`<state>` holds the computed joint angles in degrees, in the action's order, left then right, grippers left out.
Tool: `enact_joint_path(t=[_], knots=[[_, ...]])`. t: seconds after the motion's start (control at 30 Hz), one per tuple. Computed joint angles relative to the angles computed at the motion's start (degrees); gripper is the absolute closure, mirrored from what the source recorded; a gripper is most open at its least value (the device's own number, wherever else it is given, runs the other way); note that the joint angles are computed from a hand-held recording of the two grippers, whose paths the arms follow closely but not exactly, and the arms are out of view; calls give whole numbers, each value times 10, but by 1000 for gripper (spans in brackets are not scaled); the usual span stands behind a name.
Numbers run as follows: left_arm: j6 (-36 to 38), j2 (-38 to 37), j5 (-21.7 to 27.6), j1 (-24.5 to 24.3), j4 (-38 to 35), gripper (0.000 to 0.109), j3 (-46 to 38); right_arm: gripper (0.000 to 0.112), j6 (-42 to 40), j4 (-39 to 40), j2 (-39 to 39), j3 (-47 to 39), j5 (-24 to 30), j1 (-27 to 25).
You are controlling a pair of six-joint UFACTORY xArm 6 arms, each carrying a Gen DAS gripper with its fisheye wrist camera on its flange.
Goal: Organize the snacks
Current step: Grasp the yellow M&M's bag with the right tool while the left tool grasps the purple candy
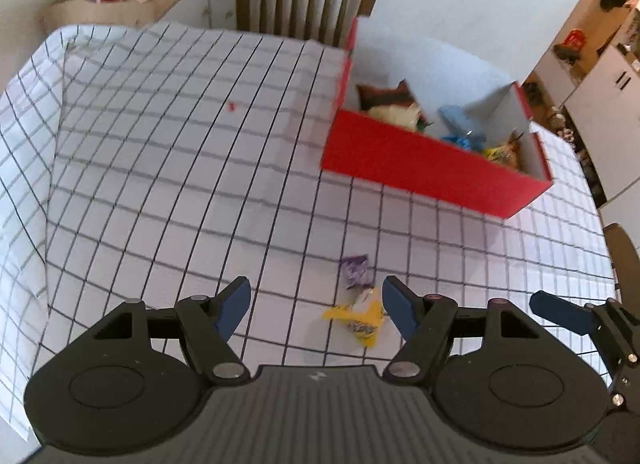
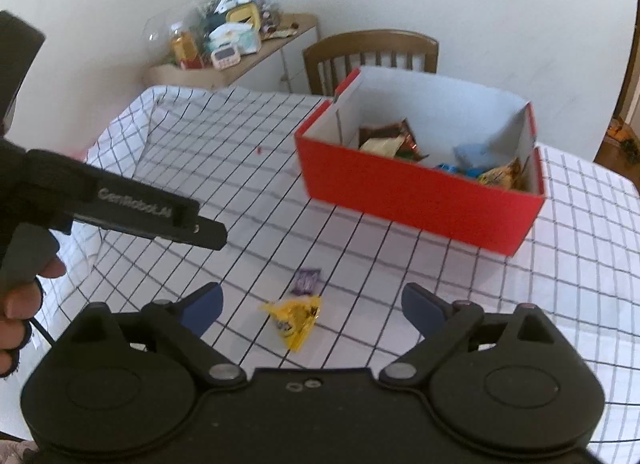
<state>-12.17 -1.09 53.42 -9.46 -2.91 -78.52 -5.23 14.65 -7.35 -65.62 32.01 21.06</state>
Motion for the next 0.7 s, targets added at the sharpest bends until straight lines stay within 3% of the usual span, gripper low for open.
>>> enact_joint_path(t=[0.27,0.53,0.7], knots=[[-27,11,-3,7,11,36,25,32,-14,17,50,4,-22,18],[-48,20,-10,18,19,36,39,43,-17,19,114,-29,-7,29],[-48,30,-13,21,13,36,34,58,-30,39,144,-52,5,31]])
